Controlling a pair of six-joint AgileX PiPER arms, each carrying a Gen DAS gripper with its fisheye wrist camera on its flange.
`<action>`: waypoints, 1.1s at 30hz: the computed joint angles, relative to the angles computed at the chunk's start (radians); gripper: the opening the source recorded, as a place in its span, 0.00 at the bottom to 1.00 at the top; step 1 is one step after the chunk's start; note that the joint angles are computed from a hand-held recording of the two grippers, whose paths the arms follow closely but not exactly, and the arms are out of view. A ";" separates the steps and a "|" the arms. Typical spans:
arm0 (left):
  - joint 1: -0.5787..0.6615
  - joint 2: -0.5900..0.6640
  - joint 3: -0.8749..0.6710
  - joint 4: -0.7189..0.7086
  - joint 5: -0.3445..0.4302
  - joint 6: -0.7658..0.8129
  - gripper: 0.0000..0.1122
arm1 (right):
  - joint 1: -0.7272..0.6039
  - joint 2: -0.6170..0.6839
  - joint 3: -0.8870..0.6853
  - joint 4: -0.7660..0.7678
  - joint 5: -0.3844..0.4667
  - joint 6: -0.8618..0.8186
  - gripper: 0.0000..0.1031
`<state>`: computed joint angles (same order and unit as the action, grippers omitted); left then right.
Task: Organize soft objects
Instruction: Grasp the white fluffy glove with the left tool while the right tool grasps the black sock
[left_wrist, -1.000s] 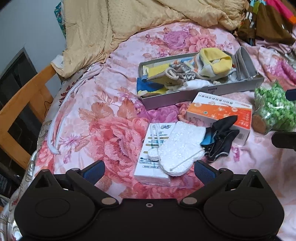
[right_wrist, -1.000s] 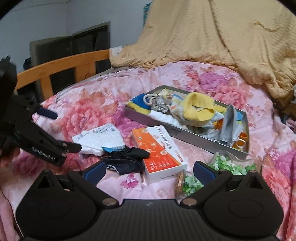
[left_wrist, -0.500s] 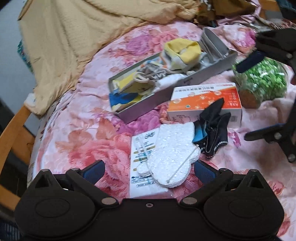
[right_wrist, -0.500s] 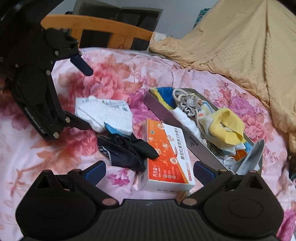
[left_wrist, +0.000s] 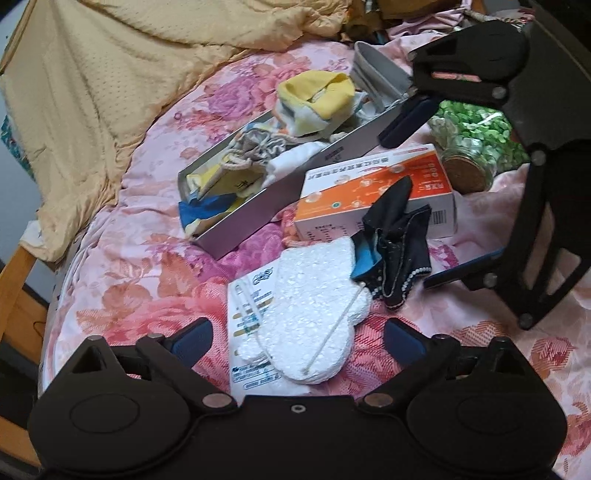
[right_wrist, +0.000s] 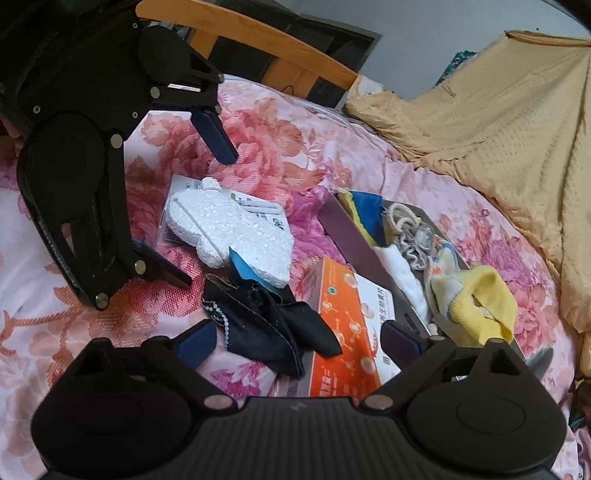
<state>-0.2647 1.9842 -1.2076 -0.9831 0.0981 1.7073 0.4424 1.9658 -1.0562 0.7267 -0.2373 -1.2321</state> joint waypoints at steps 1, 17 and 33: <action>-0.001 0.002 0.001 -0.041 -0.002 0.043 0.83 | 0.001 0.006 -0.007 0.020 0.003 -0.013 0.92; 0.051 0.021 -0.089 0.136 0.165 -0.241 0.63 | 0.023 0.041 -0.032 -0.007 -0.006 -0.025 0.57; 0.097 0.057 -0.210 0.325 0.298 -0.677 0.62 | 0.048 0.049 -0.032 0.062 -0.013 -0.115 0.15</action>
<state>-0.1677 2.0415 -1.4176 -0.6581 0.3960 1.0304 0.4906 2.0149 -1.0886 0.7889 -0.2505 -1.3472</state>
